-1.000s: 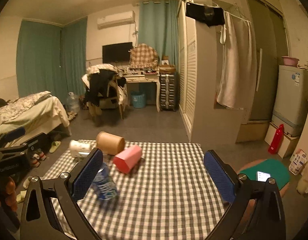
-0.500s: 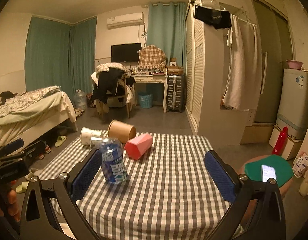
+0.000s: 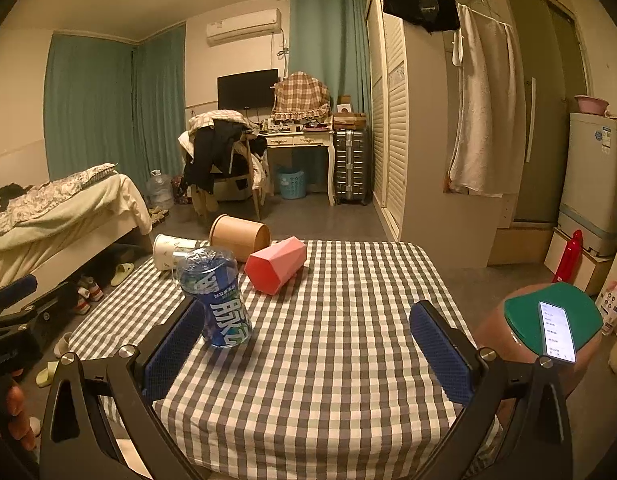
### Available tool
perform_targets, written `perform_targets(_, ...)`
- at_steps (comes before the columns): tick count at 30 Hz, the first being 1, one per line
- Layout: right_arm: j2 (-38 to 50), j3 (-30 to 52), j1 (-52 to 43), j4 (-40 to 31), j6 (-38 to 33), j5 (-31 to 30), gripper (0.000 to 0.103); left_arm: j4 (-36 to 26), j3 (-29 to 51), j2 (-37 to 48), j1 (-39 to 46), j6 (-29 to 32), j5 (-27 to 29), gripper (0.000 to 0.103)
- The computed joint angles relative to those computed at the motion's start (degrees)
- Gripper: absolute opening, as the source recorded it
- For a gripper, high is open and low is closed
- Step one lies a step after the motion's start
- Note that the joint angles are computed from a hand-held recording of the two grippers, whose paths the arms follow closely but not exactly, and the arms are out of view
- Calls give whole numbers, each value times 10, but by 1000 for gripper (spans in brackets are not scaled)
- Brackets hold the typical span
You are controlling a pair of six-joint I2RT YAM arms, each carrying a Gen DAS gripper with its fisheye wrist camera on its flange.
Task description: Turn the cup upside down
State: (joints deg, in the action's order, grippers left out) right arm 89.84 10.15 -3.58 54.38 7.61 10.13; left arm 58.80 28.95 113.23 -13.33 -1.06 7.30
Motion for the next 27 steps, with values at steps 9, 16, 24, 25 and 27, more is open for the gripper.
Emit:
perform_targets(9, -7, 2, 3, -7, -3, 11, 103, 4, 0, 1, -5, 5, -3, 103)
perform_targets(16, -17, 0, 10, -13, -2, 19, 103, 15, -12, -7, -7, 11, -18, 103)
perform_targets(24, -25, -6, 31, -16, -3, 39, 103, 17, -18, -14, -2, 10, -21, 103)
perform_targets(25, -26, -6, 32, -16, -3, 41, 103, 16, -19, -15, -1, 10, -21, 103)
perform_targets(27, -26, -7, 32, -16, -3, 41, 103, 15, -19, -15, -1, 10, -20, 103)
